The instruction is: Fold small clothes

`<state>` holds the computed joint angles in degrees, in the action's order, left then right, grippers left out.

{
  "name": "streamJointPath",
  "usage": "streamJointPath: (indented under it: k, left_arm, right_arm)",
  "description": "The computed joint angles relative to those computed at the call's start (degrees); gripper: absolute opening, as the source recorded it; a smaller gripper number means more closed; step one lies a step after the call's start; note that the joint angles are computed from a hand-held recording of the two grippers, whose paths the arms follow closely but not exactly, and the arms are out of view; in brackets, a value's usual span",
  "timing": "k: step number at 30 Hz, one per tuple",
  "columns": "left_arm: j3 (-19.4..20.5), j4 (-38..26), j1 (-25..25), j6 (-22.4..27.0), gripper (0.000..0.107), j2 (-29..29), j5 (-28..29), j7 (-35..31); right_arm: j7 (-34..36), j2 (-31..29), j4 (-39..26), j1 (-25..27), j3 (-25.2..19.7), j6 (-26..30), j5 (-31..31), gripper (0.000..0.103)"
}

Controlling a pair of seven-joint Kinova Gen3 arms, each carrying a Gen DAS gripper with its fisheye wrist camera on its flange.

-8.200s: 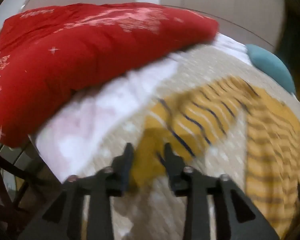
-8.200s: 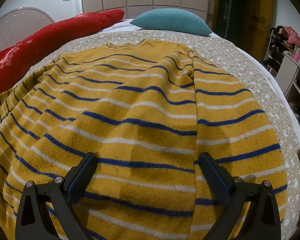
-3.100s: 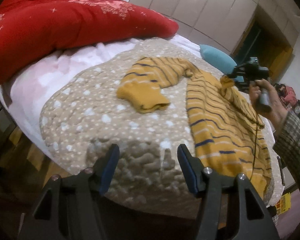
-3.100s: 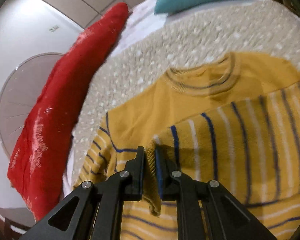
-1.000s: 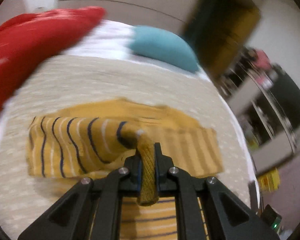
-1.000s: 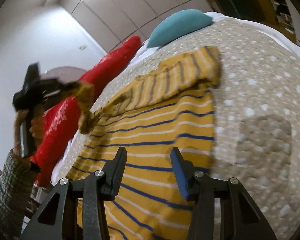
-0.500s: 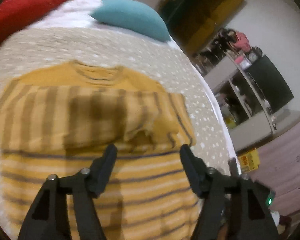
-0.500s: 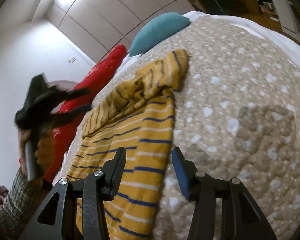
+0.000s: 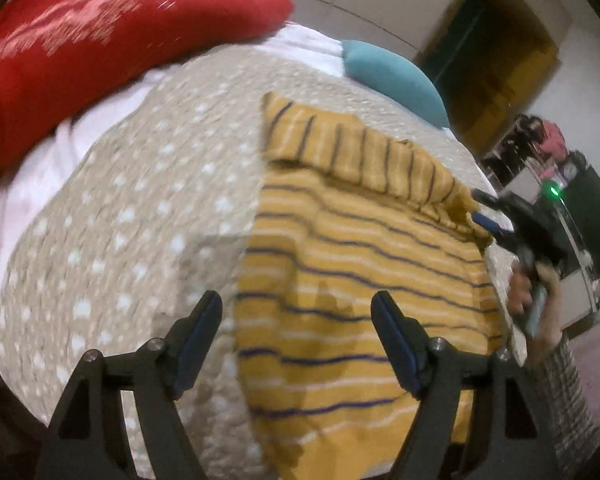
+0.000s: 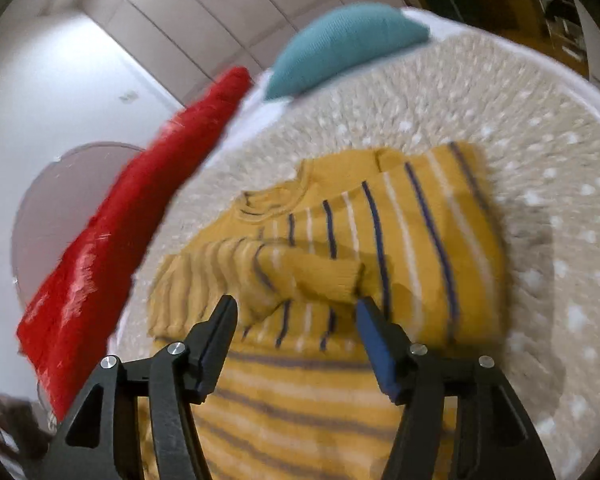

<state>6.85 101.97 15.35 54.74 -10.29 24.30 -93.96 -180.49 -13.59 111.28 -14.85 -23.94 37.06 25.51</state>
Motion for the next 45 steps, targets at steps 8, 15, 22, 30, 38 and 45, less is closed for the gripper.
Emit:
streamJointPath:
  k: [8,15,22,30,38,45]
  left_arm:
    - [0.0,5.5,0.0,-4.9,0.076,-2.2,-2.3,0.5]
    - [0.1,7.0,1.1,-5.9,0.076,-0.1,0.1,-0.7]
    - [1.9,7.5,2.2,-7.8,0.076,0.6,-1.1,1.8]
    - [1.2,7.9,3.4,-8.9,0.076,-0.2,-0.7,1.6]
    - [2.2,9.7,3.2,-11.2,0.076,0.0,-1.3,2.7]
    - [-0.4,8.9,3.2,-8.6,0.083,0.8,2.4,-2.6]
  right_arm:
    - [3.6,4.1,-10.9,1.9,-5.1,11.6,6.2,0.002]
    - [5.3,1.9,-8.2,8.9,-8.1,14.7,1.7,0.007]
    - [1.3,1.1,-1.3,2.4,1.8,1.2,-1.0,0.064]
    - [8.4,4.2,-7.3,11.9,-8.2,3.1,2.1,0.016]
    - [10.0,8.2,-8.8,6.1,-7.6,17.9,4.1,0.045]
    - [-0.5,-6.9,3.0,-11.6,5.0,12.6,-1.8,0.052]
